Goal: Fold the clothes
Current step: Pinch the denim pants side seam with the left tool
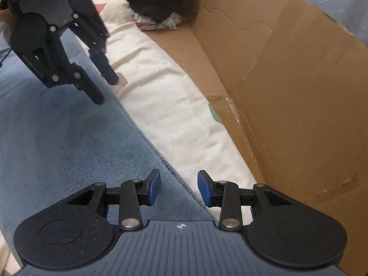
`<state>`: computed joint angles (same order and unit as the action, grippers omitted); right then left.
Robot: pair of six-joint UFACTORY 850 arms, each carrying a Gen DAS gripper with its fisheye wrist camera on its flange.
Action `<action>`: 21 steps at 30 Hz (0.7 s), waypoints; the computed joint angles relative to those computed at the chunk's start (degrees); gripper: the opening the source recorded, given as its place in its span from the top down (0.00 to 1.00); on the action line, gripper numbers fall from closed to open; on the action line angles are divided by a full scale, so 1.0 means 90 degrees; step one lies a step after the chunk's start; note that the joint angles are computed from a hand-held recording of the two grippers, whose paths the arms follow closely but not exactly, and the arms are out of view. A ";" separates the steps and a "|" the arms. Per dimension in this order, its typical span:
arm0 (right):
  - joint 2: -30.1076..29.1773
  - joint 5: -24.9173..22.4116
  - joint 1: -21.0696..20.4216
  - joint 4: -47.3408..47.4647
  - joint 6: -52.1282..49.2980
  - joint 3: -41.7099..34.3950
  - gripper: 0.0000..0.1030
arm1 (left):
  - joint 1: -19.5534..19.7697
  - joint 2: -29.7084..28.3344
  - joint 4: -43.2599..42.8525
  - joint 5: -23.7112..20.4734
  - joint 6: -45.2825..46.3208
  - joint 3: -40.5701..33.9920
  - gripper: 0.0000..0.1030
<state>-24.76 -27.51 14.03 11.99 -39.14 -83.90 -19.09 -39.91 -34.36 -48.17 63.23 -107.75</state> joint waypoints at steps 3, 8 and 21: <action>-0.0119 -0.0242 -0.0030 0.0174 -0.0355 -0.0193 0.62 | -0.0062 -0.0174 0.0019 -0.0170 0.0033 -0.0226 0.74; -0.0292 -0.0642 0.0004 0.0058 -0.0621 -0.0414 0.68 | -0.0162 -0.0396 0.0217 -0.0309 -0.0056 -0.0485 0.74; -0.0357 -0.0910 0.0020 -0.0069 -0.0917 -0.0529 0.65 | -0.0245 -0.0472 0.0250 -0.0390 0.0575 -0.0645 0.99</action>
<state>-27.98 -35.71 14.21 11.36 -47.38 -88.66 -21.30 -44.16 -32.10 -51.69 68.40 -113.55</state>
